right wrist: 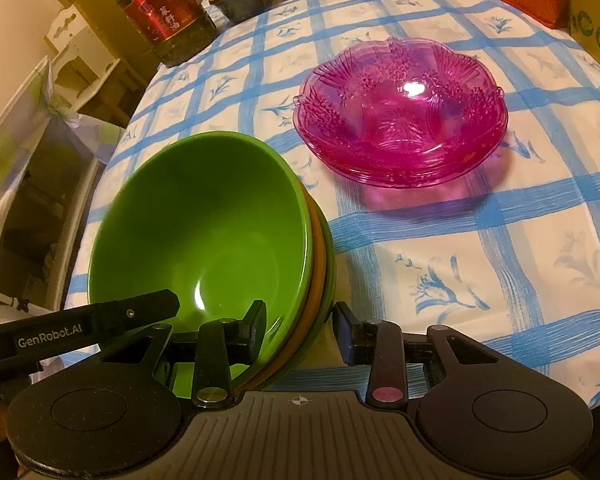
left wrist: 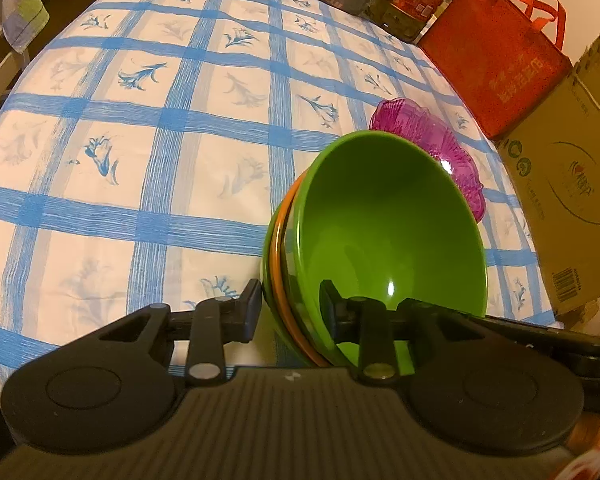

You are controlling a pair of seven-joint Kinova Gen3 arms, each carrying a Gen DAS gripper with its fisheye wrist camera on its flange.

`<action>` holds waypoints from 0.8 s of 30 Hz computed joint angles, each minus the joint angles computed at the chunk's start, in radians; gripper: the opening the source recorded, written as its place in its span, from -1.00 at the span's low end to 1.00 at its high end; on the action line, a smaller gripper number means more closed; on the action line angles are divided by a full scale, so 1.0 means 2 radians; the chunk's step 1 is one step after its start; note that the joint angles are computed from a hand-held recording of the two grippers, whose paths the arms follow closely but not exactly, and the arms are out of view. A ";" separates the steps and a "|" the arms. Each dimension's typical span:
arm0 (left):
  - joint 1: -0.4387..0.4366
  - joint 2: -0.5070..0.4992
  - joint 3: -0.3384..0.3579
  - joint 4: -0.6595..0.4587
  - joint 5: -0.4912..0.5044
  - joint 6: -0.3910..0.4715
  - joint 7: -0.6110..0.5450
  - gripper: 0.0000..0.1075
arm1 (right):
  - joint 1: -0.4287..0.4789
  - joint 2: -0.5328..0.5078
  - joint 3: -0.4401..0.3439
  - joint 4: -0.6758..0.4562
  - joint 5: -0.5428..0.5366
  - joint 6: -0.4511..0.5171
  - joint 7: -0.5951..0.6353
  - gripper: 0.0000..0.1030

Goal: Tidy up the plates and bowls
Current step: 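Lift the nested bowl stack with both grippers toward the pink plates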

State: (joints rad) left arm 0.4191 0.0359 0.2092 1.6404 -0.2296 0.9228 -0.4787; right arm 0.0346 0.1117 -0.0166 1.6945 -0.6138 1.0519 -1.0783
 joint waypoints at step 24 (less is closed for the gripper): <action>0.034 -0.003 0.020 -0.012 -0.020 0.028 0.033 -0.51 | 0.016 -0.042 0.026 0.032 -0.005 0.017 0.015 -0.37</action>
State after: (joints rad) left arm 0.4862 0.0291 0.2498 1.6169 -0.2703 0.9786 -0.4128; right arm 0.0660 0.0275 0.0362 1.7576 -0.6230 1.0859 -1.0493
